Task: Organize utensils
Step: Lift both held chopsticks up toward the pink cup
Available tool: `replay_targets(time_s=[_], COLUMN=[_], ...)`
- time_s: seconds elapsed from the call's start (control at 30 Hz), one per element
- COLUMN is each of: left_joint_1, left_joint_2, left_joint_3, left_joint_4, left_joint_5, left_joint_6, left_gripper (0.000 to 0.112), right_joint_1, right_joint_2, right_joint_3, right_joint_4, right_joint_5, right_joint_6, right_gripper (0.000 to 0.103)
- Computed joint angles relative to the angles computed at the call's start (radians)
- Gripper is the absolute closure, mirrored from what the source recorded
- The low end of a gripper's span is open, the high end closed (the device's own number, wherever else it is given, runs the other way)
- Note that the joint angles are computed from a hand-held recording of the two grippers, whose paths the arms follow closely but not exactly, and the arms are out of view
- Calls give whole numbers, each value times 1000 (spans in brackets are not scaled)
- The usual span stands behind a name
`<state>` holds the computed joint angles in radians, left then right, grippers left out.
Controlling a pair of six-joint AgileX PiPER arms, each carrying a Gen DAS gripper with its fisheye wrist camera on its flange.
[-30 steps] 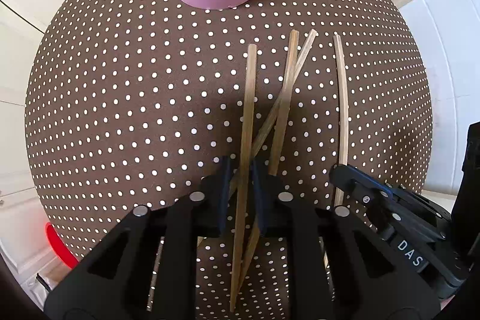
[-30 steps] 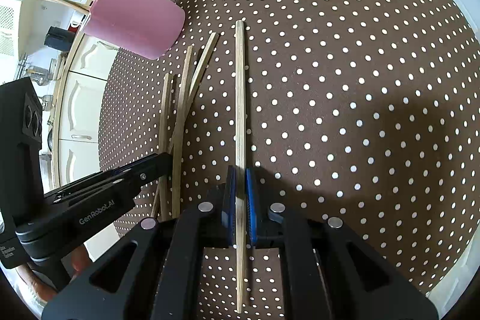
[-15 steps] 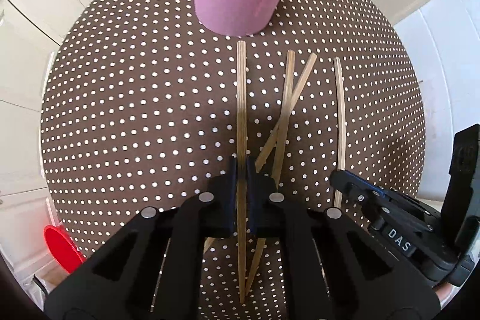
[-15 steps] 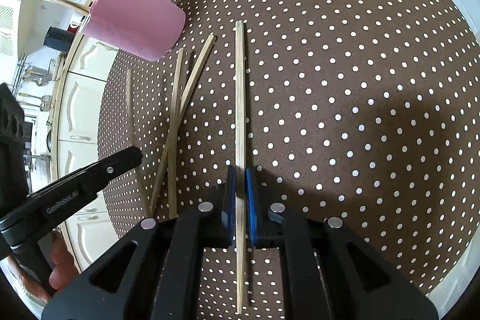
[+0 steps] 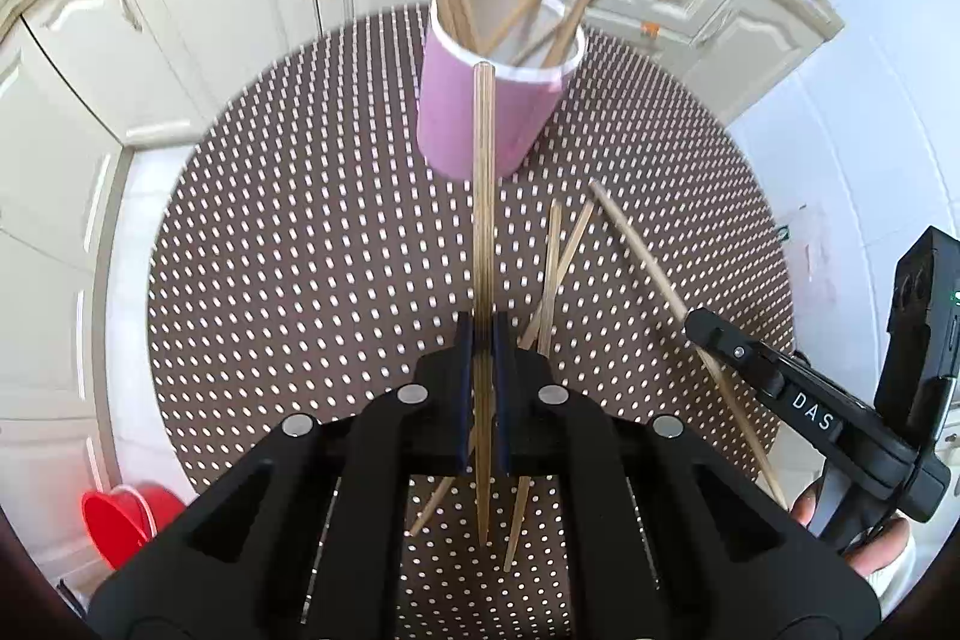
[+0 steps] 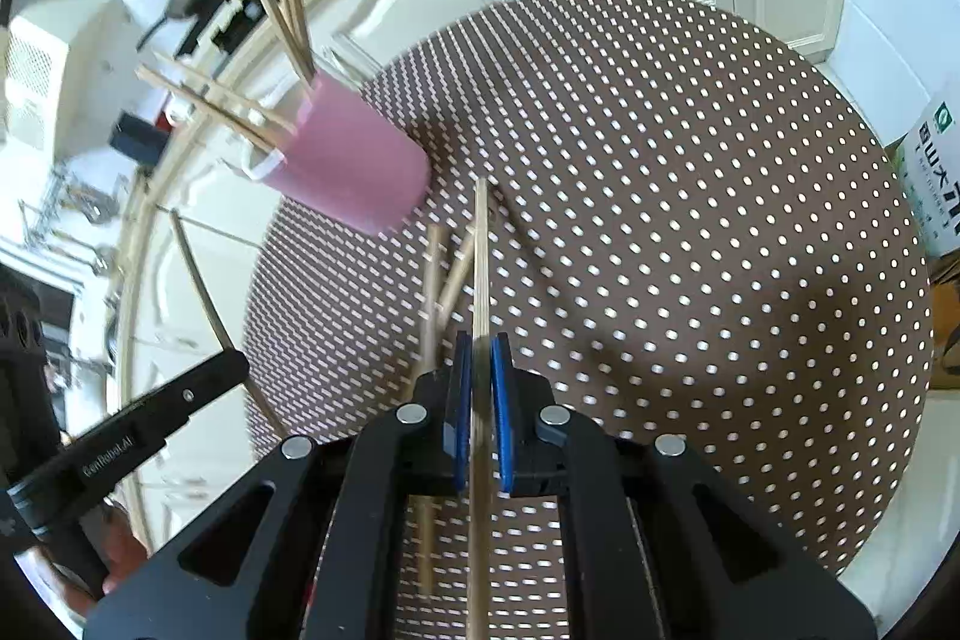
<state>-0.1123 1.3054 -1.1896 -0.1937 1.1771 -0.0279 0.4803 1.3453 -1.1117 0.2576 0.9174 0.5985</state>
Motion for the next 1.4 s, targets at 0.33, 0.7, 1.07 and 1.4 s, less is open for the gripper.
replay_targets(time_s=[0.33,0.7,1.07,1.4], left_joint_1=[104,180,217,207], left_joint_2=[-50,-59,-31,-18], left_joint_3=[-5,-60,-174,-257], left_joint_4=[-77,-130,-158,-144], left_joint_5=[-34,-46,-33,-7], left_joint_6=[89,177,184,159], left_gripper=[106,106,106,106], right_joint_1=[98,201,246,280], right_joint_2=[-28,20,56,39], right_joint_3=[-102,-253,-311,-303], right_joint_4=[-180,-327,-392,-575], right_joint_5=[11,-3,-45,-76], right_joint_6=[191,264,273,464], right_gripper=[97,97,97,98])
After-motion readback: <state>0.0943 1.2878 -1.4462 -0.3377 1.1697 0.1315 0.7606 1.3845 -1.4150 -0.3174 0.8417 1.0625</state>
